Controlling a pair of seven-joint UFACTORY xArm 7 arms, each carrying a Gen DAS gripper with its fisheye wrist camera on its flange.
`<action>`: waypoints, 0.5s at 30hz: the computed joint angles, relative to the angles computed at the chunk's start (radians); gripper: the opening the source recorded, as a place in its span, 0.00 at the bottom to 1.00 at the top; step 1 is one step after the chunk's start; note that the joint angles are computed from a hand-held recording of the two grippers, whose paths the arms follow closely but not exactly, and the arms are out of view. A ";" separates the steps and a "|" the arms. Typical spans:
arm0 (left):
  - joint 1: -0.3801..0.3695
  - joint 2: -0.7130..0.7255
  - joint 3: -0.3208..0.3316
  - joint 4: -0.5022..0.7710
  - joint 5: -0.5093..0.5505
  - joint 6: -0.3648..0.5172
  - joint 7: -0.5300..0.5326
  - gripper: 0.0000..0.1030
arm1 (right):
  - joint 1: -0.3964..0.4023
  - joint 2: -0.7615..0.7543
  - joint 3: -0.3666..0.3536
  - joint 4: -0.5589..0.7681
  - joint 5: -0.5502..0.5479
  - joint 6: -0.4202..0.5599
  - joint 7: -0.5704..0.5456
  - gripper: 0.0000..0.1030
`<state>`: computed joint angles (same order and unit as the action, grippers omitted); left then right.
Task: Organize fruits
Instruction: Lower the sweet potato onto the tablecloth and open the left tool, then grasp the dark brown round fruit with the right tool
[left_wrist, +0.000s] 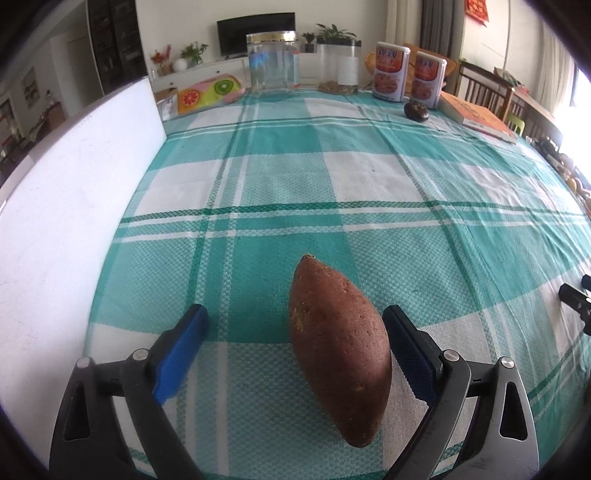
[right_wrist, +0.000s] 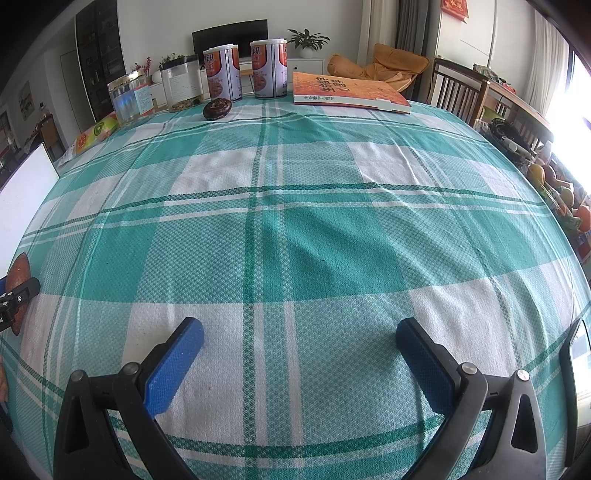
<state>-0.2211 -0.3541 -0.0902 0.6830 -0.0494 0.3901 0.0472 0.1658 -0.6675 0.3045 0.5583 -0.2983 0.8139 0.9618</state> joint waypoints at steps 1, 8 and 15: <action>-0.002 -0.001 0.002 0.000 -0.004 0.001 0.001 0.94 | 0.001 0.000 0.000 0.001 0.001 0.001 0.000 1.00; -0.006 -0.002 0.008 -0.001 -0.014 0.003 0.009 0.96 | 0.015 0.147 -0.129 0.126 0.060 -0.110 -0.249 1.00; -0.004 0.000 0.007 0.001 -0.014 0.003 0.010 0.97 | -0.075 0.635 -0.203 0.532 0.048 -0.358 -0.368 0.92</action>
<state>-0.2247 -0.3538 -0.0835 0.6838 -0.0632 0.3926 0.0570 0.0910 -0.0321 0.1012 1.0901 -0.2505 0.4555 0.5939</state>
